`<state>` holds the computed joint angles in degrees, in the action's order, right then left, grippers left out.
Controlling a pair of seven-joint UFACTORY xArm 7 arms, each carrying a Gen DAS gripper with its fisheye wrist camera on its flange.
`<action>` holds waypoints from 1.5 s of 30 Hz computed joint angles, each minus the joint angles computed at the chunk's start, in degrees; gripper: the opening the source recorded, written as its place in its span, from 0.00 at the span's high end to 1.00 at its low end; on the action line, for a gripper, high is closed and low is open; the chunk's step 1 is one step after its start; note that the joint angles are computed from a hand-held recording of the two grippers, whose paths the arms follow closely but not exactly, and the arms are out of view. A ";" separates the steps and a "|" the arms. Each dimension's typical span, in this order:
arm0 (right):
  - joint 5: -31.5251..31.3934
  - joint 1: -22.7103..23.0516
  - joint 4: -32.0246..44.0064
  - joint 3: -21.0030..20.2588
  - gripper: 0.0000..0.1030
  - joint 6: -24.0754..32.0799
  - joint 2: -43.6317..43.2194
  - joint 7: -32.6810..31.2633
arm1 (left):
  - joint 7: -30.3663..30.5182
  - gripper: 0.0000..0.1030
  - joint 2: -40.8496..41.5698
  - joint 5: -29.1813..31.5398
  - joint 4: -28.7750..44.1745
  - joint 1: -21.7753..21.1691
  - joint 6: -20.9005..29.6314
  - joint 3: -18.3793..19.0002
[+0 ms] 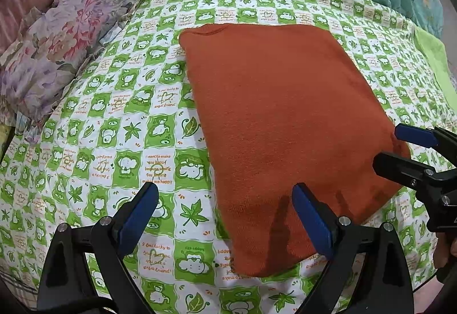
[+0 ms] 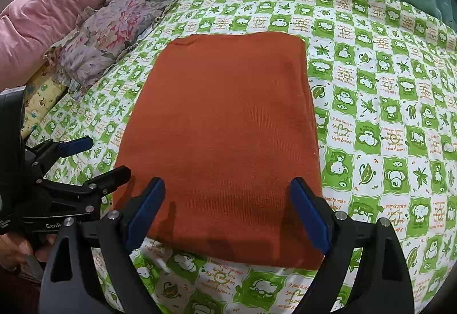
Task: Fold small clothes
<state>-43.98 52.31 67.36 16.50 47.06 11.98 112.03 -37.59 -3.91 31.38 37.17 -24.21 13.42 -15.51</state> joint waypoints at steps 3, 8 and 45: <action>-0.03 0.03 0.50 -0.06 0.13 0.14 0.30 -0.15 | -0.12 0.08 -0.15 0.08 -0.06 -0.03 0.01 -0.04; -0.04 0.09 0.43 -0.10 0.13 0.22 0.16 -0.02 | -0.16 0.08 -0.15 0.08 -0.03 0.01 0.07 -0.07; -1.22 -1.03 -1.05 -0.15 0.13 -0.84 -0.64 1.03 | -3.75 0.08 1.34 4.93 1.72 0.28 -0.02 1.08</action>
<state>-45.20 51.29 66.31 16.35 46.22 11.34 113.06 -41.34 -2.58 36.31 38.90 -23.93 13.40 -14.43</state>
